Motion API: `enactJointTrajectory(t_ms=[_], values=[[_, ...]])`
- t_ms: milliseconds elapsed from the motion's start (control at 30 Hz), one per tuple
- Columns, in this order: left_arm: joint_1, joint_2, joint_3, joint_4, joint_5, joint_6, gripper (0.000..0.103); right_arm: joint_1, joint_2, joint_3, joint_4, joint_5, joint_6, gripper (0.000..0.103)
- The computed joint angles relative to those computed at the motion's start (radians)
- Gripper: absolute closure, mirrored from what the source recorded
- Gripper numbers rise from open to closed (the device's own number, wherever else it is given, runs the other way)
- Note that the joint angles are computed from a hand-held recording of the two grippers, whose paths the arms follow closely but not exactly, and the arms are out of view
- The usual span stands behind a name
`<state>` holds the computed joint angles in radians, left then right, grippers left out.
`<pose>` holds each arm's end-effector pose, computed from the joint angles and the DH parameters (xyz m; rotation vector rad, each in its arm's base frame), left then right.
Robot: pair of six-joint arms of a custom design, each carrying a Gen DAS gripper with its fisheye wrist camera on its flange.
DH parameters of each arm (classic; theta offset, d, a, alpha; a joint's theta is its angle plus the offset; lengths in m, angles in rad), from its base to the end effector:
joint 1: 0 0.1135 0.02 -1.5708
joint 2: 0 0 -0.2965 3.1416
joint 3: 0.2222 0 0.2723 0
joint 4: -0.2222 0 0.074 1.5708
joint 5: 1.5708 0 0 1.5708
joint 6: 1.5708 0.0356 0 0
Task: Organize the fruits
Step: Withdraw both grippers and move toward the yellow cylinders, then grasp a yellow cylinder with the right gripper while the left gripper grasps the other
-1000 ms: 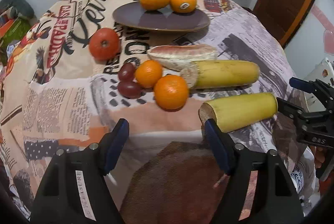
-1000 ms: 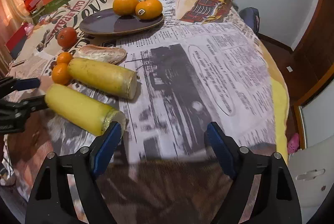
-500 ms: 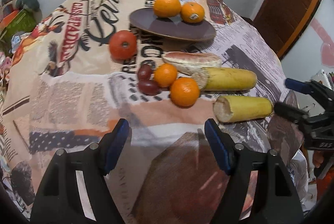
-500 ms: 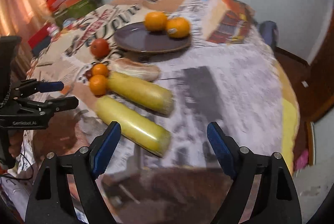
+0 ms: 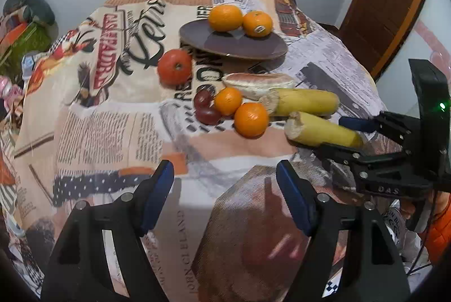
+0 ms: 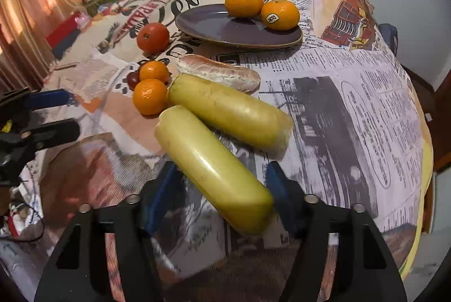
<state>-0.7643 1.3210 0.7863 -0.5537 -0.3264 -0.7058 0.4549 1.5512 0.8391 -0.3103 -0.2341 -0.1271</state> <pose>0.1925 -0.1688 0.2217 -0.0289 2.5702 -0.1100 0.2758 0.1441 0.1891 -0.8306 2.4728 0.4221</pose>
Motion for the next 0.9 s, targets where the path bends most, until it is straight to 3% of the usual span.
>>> enactJointTrajectory(t_ms=[33,267,367,433,467,700,900], values=[[-0.003,0.010,0.011,0.002,-0.003,0.006,0.028,-0.014,-0.025,-0.021,0.000,-0.019,-0.009,0.055],[-0.002,0.119,0.117,0.040,0.008,0.080,0.028,-0.149,-0.101,-0.092,-0.015,-0.049,-0.017,0.065],[0.001,0.170,0.160,0.055,0.024,0.109,0.028,-0.210,-0.119,-0.102,-0.006,-0.020,-0.011,0.076],[0.003,0.213,0.197,0.067,0.031,0.135,0.028,-0.259,-0.117,-0.087,-0.004,-0.025,0.006,0.090],[0.004,0.241,0.223,0.067,0.032,0.151,0.028,-0.272,-0.116,-0.077,-0.010,-0.021,0.013,0.091],[0.036,0.400,0.344,0.052,0.060,0.266,0.028,-0.288,-0.086,-0.048,-0.020,-0.035,-0.015,0.089],[0.078,0.445,0.353,0.070,0.135,0.256,0.028,-0.266,-0.038,-0.047,-0.001,-0.028,-0.031,0.066]])
